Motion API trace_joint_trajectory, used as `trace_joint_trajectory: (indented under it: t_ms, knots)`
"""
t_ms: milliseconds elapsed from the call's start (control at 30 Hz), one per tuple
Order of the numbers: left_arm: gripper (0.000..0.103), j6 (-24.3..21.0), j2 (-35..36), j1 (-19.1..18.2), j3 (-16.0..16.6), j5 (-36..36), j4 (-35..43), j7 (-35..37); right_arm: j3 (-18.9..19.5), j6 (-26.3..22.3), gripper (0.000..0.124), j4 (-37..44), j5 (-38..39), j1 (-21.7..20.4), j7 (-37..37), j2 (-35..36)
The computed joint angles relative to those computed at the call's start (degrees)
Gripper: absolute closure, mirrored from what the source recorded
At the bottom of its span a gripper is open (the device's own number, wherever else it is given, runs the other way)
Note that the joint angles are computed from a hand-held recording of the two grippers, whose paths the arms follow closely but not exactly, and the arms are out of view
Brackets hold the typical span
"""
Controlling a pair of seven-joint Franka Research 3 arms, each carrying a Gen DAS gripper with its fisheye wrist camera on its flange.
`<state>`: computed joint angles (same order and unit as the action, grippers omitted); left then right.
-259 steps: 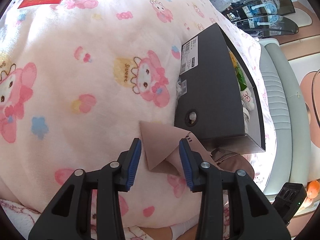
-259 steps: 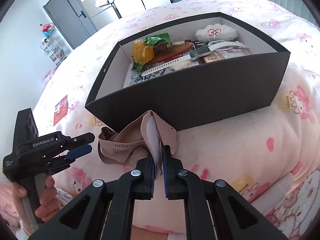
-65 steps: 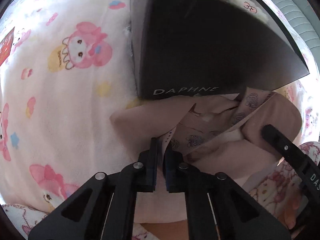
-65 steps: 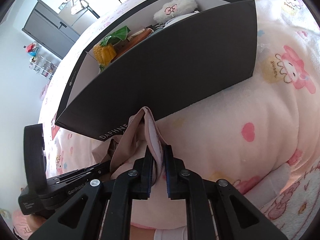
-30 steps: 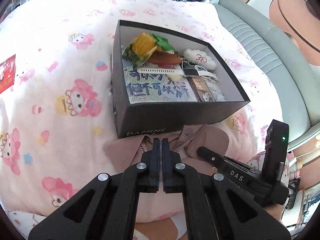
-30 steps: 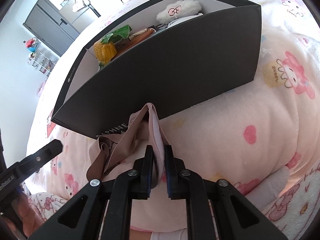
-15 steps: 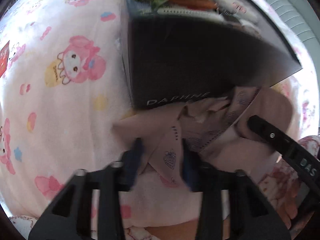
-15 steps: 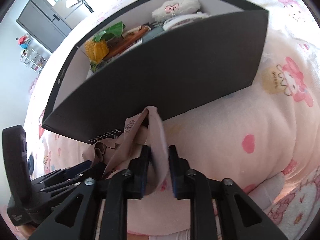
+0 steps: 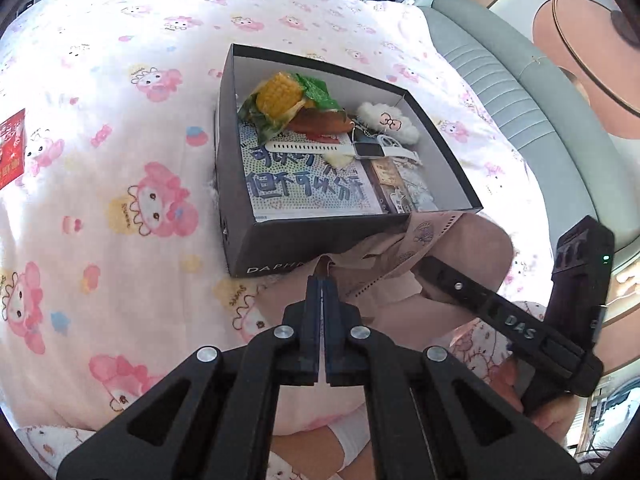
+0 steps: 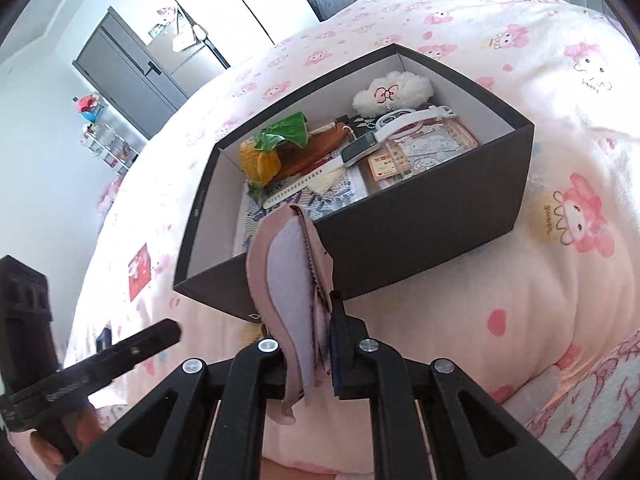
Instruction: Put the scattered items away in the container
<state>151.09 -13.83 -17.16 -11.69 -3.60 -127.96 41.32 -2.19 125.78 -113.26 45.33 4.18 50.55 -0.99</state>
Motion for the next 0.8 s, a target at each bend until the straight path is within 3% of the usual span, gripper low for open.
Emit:
trace_joint_trajectory:
  t_ms: [100, 167, 233, 267, 400, 467, 633, 800]
  knots:
    - [0.095, 0.50, 2.90, -2.01, 0.45, -4.39, 0.65, 4.05, -0.56, -3.87, 0.117, -0.25, 2.74, -0.39, -2.65, -1.83]
    - [0.064, 1.93, 4.76, -2.96, 0.48, -7.89, 0.57, 6.46, -0.63, -3.20, 0.117, -1.88, 2.83, -0.25, -4.06, -3.65]
    - [0.052, 3.84, 6.14, -3.25, 0.22, -10.74, 0.27, 7.75, -0.67, -2.14, 0.117, -2.58, 2.11, 0.00, -4.58, -3.96]
    - [0.051, 3.93, 6.96, -3.14, 0.01, -11.40, 0.53, 7.77, -0.64, -1.89, 0.117, -2.82, 1.19, 0.07, -3.91, -3.76]
    - [0.058, -2.17, 10.96, -0.76, -1.86, -2.49, 4.17, -0.03, -1.09, -3.61, 0.116, -2.42, 1.07, -0.25, -2.80, -2.73]
    - [0.098, -2.27, 11.60, -0.62, -2.01, -4.26, 4.24, 1.24, -1.28, -3.84, 0.116, -2.35, 2.45, -0.35, -4.31, -3.03]
    - [0.101, 2.35, 7.42, 0.37, -2.12, -0.67, 0.74, -3.84, -0.97, -0.01, 0.117, -2.66, 3.20, -0.12, -4.39, -3.39]
    - [0.101, 3.32, 0.36, 2.03, -2.85, 7.83, -2.17, -10.39, 0.15, 3.02, 0.116, -2.58, -3.40, 0.54, -0.53, -2.06]
